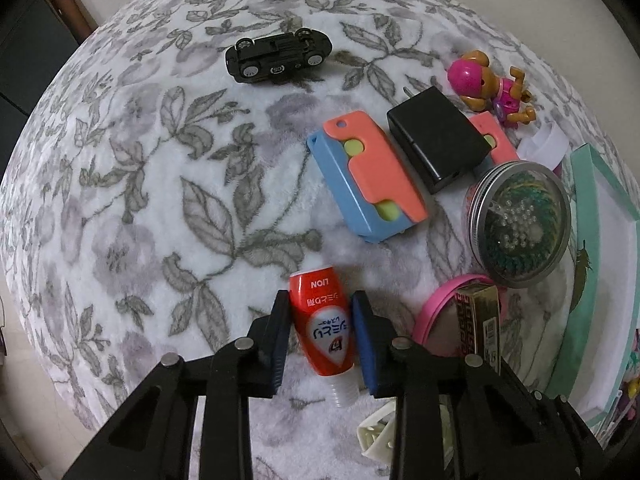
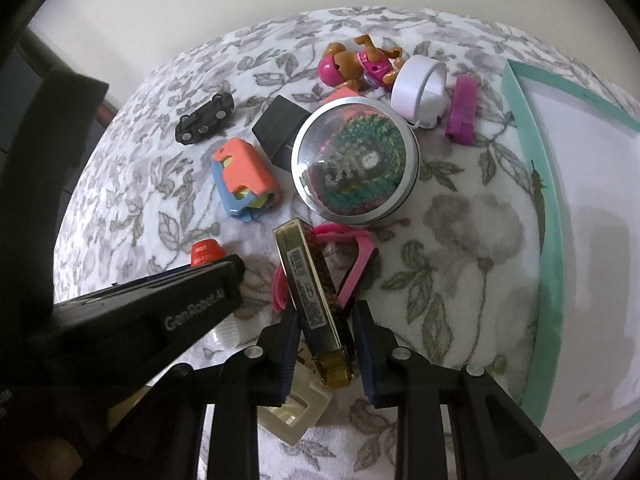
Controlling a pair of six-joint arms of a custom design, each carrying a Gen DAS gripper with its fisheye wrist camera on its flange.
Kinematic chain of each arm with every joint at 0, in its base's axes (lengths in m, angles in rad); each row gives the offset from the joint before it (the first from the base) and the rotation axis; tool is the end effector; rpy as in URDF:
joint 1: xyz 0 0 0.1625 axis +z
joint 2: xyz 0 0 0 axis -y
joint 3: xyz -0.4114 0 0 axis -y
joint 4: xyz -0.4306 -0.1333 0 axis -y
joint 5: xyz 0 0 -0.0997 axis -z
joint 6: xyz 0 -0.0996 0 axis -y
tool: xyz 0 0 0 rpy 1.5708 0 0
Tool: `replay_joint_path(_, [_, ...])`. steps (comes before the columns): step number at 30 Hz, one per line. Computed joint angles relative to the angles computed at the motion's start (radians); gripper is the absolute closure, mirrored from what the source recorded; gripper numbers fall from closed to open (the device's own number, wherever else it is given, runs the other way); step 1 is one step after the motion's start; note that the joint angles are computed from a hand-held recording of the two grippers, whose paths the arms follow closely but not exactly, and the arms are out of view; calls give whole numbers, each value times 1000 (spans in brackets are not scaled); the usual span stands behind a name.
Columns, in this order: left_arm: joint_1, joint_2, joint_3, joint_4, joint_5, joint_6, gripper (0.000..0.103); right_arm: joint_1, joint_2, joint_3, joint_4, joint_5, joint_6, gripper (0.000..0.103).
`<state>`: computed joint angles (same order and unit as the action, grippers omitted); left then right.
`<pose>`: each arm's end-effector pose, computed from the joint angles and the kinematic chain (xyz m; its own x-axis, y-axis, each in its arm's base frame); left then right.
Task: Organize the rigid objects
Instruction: 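Grasp the red Lion tube with the left tool while the right tool grasps the gold box, then carry the red tube and gold box over the white tray with both tools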
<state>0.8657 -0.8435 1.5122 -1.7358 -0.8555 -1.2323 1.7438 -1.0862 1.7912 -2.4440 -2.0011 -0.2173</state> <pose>-0.2781 -0.6332 0.0889 -0.6582 -0.3866 -0.6460 -0.1603 0.9104 -0.3815 0.1994 -0.6078 0.1749 -0.8494 -0.2950 0.4377 -0.3613 0.9294 -0.0748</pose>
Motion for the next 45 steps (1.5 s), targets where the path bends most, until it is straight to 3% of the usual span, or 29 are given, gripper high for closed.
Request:
replay_joint_path(20, [-21,-59,19,6,-3,-14,72,-6,-15,-6,45,42,45,83])
replay_joint_path(32, [-61,-117,27,13,46,-31,73,-52,-52,-14,87,233,92,86])
replay_joint_path(37, [-90,-142,39,-13,75,-30,73,-61,-95,-12,42,315,105,86])
replay_joint_path(42, [-128,-136,31,-71,117,7,73,-48,-145,-7,-45,325,102,86])
replay_joint_path(45, [-142,-105,-8,-103,129,55,73,-37,-171,-8,-104,293,98,86])
